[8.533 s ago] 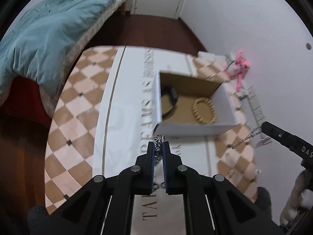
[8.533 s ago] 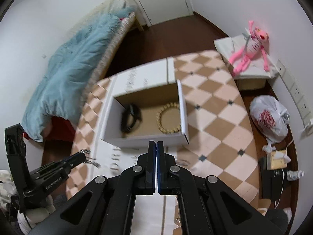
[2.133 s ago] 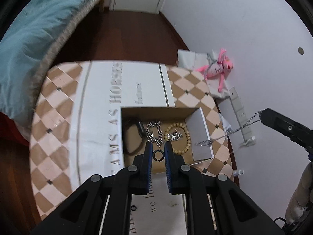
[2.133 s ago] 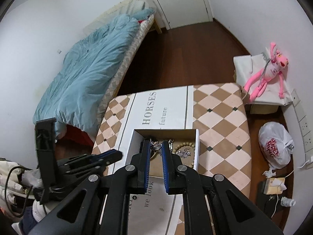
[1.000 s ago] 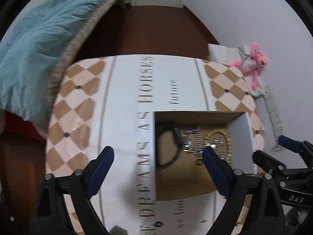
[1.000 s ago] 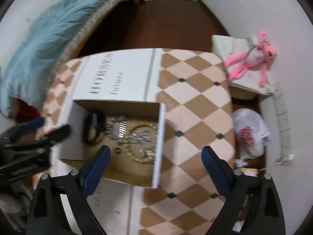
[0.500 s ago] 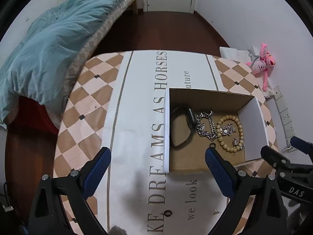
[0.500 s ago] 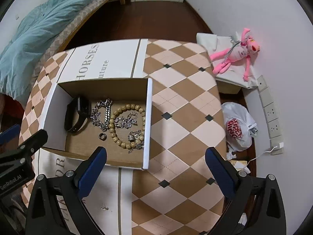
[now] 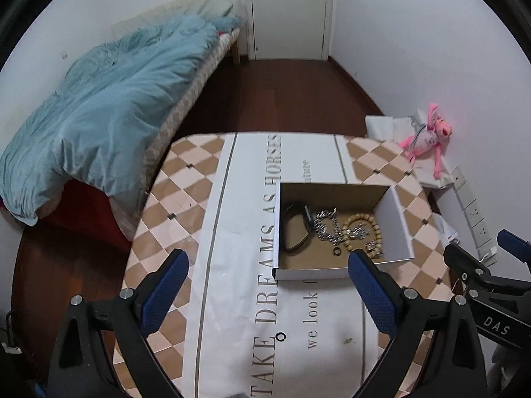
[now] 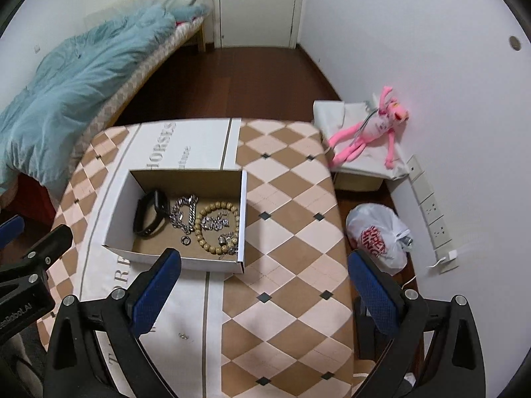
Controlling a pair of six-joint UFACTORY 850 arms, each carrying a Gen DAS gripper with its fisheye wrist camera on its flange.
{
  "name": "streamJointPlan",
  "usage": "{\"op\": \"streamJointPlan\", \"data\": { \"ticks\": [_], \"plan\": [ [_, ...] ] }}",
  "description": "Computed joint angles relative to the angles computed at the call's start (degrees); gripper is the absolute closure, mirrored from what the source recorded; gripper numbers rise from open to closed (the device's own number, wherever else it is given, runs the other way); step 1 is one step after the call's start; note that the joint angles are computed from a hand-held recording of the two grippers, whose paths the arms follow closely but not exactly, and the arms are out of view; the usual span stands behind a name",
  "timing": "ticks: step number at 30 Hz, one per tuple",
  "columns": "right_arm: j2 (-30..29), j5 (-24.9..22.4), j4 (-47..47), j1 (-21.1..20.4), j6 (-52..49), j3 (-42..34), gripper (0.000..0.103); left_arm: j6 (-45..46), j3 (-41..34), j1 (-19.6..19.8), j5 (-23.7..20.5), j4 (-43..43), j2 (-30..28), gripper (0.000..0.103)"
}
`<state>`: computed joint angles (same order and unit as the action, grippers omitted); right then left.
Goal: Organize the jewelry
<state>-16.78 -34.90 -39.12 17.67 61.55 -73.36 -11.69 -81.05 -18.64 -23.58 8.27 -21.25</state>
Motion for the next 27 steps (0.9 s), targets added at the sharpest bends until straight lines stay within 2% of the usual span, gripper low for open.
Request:
{"op": "streamJointPlan", "data": {
  "ticks": [6, 15, 23, 26, 27],
  "plan": [
    [4.77, -0.77, -4.44, 1.74, 5.7, 3.28, 0.001, 0.0, 3.68, -0.38, 1.62, 0.17, 4.6, 0.005],
    [8.88, -1.33, -6.12, 3.67, 8.57, 5.78, 0.001, -1.54, 7.87, -0.32, 2.84, 0.24, 9.36, 0.005],
    [8.42, 1.02, 3.41, 2.59, 3.65, 11.01, 0.001, -14.93, 11.73, -0.72, 2.76, 12.38, 9.46, 0.005],
    [7.83, 4.84, 9.55, 1.14, 1.27, 15.2, 0.002, -16.04, 13.77, -0.3, 1.26, 13.02, 7.91, 0.005],
    [7.41, 8.03, 14.04, 0.23, -1.54, 17.11, 0.003, -15.09, 14.41, -0.03, 0.97, 11.94, 7.38, 0.005]
  ]
}}
